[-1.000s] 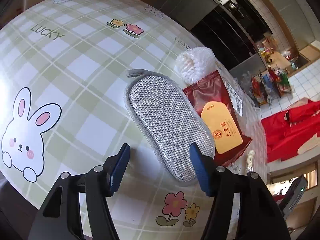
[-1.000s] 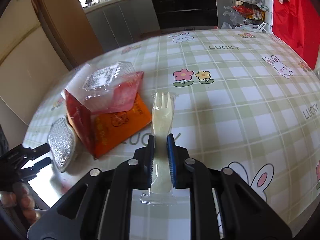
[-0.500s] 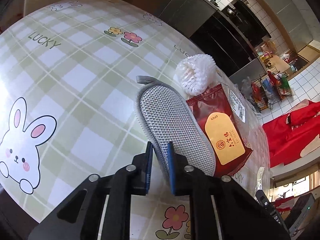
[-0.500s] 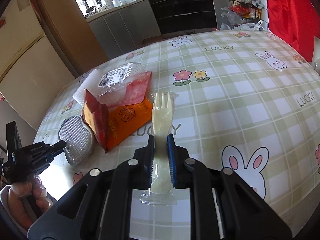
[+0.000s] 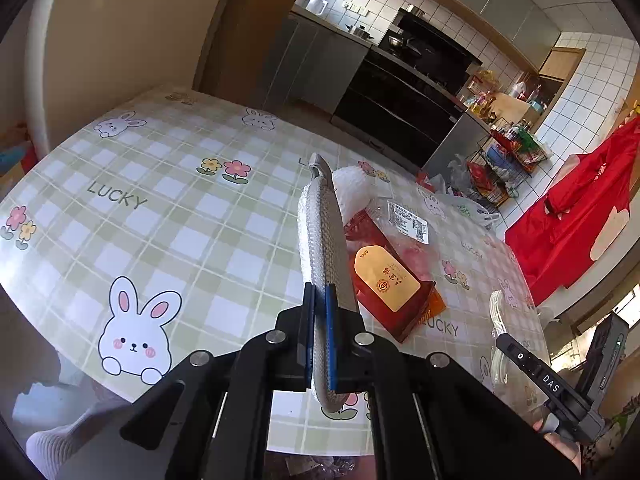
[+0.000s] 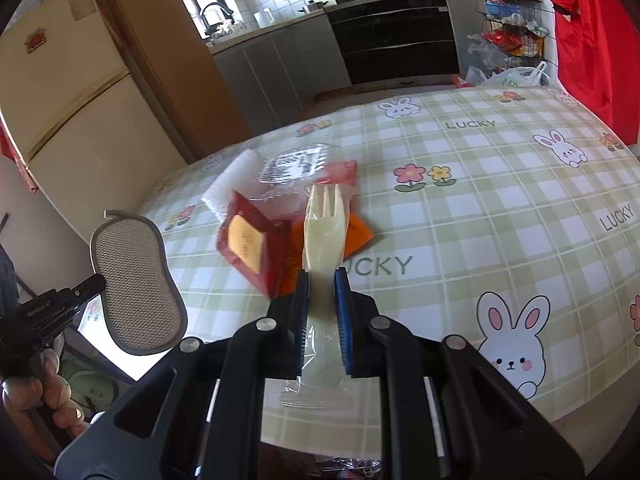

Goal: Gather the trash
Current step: 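Carry the grey pad and white fork over the bin and open both grippers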

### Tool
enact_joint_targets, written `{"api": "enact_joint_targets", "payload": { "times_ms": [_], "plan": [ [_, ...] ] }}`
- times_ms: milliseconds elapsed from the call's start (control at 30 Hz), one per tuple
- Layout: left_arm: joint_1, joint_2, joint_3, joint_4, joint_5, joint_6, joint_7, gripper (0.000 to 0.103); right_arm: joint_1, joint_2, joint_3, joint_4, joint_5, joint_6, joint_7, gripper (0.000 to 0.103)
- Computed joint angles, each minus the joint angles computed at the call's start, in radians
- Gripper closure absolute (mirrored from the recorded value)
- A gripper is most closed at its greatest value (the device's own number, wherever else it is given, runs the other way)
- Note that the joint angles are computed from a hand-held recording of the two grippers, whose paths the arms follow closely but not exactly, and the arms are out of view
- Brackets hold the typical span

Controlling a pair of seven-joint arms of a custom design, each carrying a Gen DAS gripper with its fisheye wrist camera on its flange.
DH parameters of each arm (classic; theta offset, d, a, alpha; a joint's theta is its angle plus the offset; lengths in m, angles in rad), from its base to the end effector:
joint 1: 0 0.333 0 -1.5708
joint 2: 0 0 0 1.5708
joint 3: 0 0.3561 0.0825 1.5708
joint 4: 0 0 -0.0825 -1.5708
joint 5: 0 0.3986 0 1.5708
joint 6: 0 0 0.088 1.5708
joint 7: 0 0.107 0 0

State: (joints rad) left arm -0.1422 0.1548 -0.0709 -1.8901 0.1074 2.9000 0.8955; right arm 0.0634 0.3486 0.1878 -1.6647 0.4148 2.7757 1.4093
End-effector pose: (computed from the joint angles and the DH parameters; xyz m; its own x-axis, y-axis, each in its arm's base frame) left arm 0.6512 -0.1444 0.5598 0.1857 -0.8959 0.4035 -0.6437 -0.4212 -0.6390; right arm 0.7158 0.1443 0.5260 0.1685 -0.9319 -0.3212 -0.7475 0.0916 -0.6579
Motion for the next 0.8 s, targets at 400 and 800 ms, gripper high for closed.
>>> {"api": "enact_joint_targets", "payload": {
  "times_ms": [400, 800],
  "plan": [
    [0.035, -0.178, -0.065, -0.156, -0.056, 0.045, 0.102, 0.098, -0.001, -0.167, 0.0, -0.141, 0.177, 0.021, -0.182, 0.086],
    [-0.024, -0.375, -0.126, -0.35, -0.319, -0.011, 0.394, 0.098, 0.115, -0.376, -0.119, -0.321, 0.308, 0.04, -0.295, 0.086]
  ]
}}
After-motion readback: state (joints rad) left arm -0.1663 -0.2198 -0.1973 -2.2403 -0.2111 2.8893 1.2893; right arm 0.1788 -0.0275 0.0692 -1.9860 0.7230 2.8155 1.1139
